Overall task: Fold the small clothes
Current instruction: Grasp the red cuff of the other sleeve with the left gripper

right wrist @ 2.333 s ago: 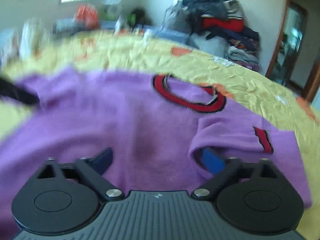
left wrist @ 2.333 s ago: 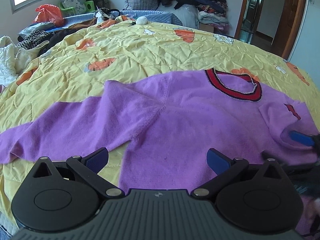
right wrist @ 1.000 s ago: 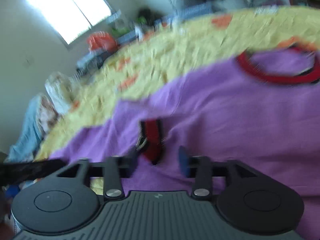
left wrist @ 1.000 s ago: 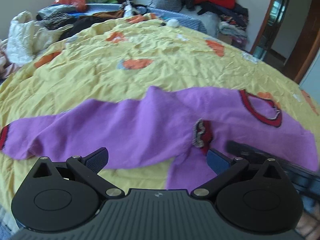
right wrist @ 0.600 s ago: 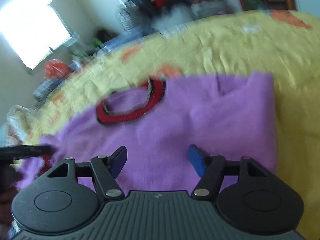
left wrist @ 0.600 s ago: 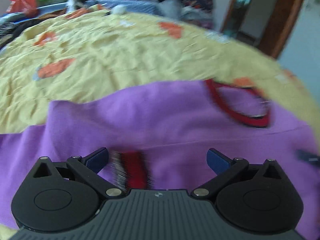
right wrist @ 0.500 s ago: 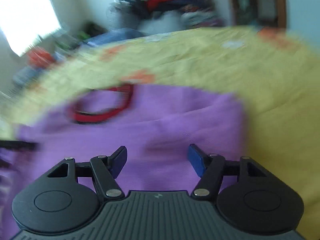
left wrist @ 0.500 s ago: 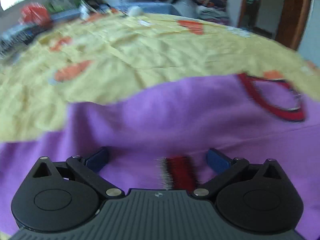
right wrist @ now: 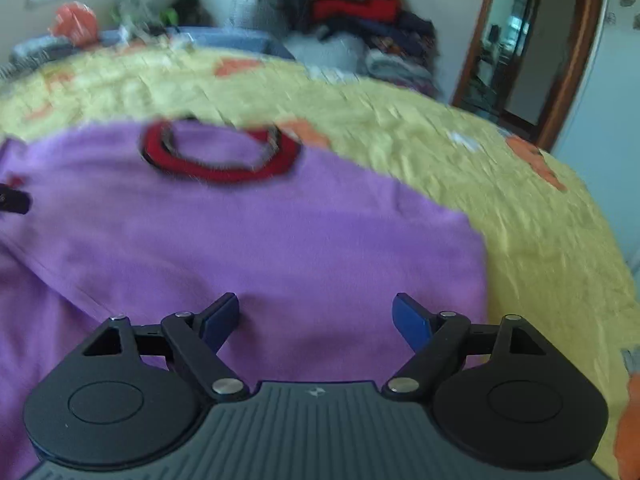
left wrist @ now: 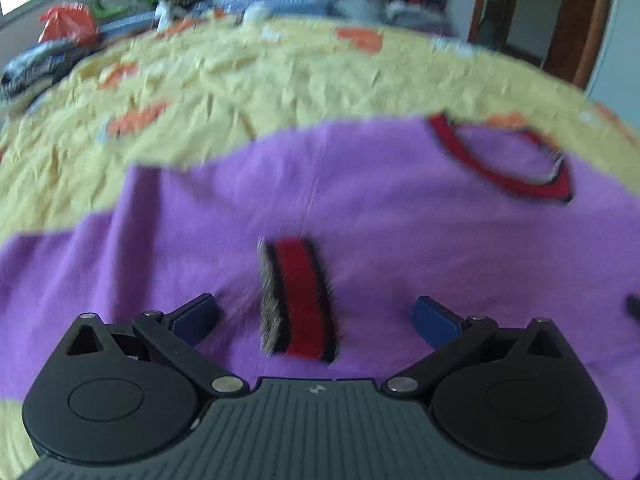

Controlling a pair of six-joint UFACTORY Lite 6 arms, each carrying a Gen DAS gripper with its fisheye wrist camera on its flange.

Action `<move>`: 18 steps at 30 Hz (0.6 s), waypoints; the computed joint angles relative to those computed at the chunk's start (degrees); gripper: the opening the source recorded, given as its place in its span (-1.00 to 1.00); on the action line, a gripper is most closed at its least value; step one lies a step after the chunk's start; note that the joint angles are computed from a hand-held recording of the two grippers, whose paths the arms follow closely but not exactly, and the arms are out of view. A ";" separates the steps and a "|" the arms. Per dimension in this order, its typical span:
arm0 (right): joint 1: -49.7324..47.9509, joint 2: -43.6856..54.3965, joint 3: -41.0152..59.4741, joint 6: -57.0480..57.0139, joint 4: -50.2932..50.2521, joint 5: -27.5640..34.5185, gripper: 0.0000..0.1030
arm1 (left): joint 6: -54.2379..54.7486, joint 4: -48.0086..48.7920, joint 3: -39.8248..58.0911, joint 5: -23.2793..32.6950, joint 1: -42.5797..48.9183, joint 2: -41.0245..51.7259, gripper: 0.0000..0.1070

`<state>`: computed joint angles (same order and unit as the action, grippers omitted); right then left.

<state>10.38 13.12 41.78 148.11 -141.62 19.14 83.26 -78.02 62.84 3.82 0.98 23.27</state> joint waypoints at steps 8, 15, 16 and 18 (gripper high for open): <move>-3.34 -9.95 -9.40 18.28 -13.42 -0.88 1.00 | -5.37 7.29 -3.82 8.14 14.37 -6.75 0.93; 9.78 -16.46 -14.71 27.77 -14.67 6.05 1.00 | 5.10 -0.73 0.65 35.42 48.88 -3.32 0.93; 11.95 -16.88 -14.57 26.40 -12.37 6.40 1.00 | 2.40 0.24 3.90 39.00 53.71 -0.70 0.93; 15.49 -16.63 -13.68 26.07 -10.74 6.39 1.00 | -2.57 1.77 13.15 44.26 61.21 6.24 0.93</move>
<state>25.86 -3.51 28.10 174.18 -152.36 25.53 80.69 -76.26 75.98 48.09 62.19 29.52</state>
